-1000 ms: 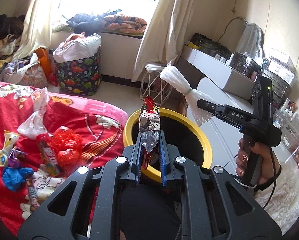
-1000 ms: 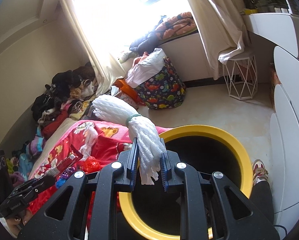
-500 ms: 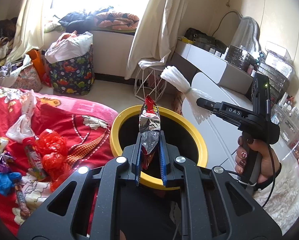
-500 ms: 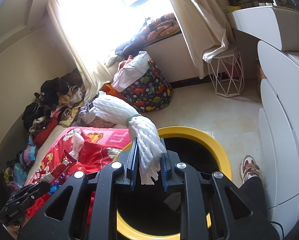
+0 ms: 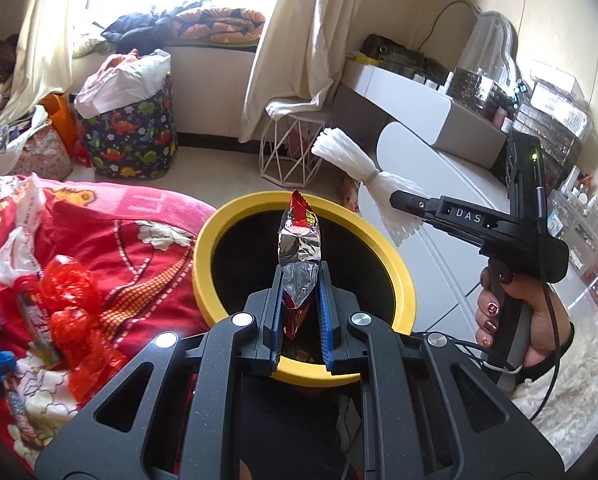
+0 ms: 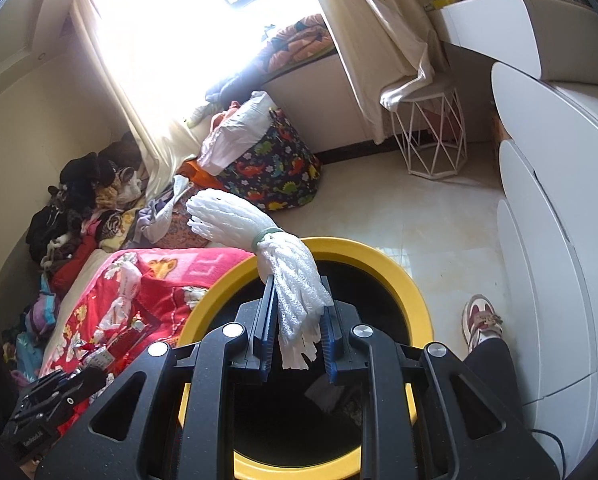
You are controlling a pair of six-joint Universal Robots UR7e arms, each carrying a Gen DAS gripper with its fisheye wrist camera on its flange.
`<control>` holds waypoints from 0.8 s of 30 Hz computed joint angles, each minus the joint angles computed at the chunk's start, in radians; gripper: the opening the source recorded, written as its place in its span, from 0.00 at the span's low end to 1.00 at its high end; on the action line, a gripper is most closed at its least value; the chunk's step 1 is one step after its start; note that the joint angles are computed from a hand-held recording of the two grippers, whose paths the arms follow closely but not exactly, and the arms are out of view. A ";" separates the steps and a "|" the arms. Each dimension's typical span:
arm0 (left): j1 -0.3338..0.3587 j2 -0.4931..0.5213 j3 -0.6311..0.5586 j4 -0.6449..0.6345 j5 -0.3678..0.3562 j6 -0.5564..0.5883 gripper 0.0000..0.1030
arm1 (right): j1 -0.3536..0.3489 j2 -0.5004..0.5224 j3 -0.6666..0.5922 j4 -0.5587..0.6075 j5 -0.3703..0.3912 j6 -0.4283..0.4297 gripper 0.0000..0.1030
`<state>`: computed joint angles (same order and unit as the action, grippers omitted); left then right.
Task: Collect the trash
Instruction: 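Carry the foam net and silver foil wrapper over the bin with both tools, then open both tools to drop the foam net and foil wrapper into the bin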
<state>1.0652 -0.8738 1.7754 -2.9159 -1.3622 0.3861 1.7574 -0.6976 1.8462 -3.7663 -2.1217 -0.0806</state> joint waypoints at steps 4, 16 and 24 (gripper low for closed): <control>0.000 0.027 -0.016 0.020 0.009 -0.004 0.10 | -0.006 0.002 -0.003 0.013 -0.006 0.015 0.19; 0.020 0.088 -0.076 0.072 0.037 -0.059 0.65 | -0.031 -0.001 0.003 0.043 -0.004 0.058 0.51; 0.008 0.052 -0.018 -0.050 0.080 -0.032 0.87 | -0.008 0.022 -0.022 0.041 -0.034 0.018 0.60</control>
<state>1.0731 -0.8219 1.7570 -2.9664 -1.2827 0.3540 1.7496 -0.6756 1.8237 -3.7256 -2.1556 -0.0623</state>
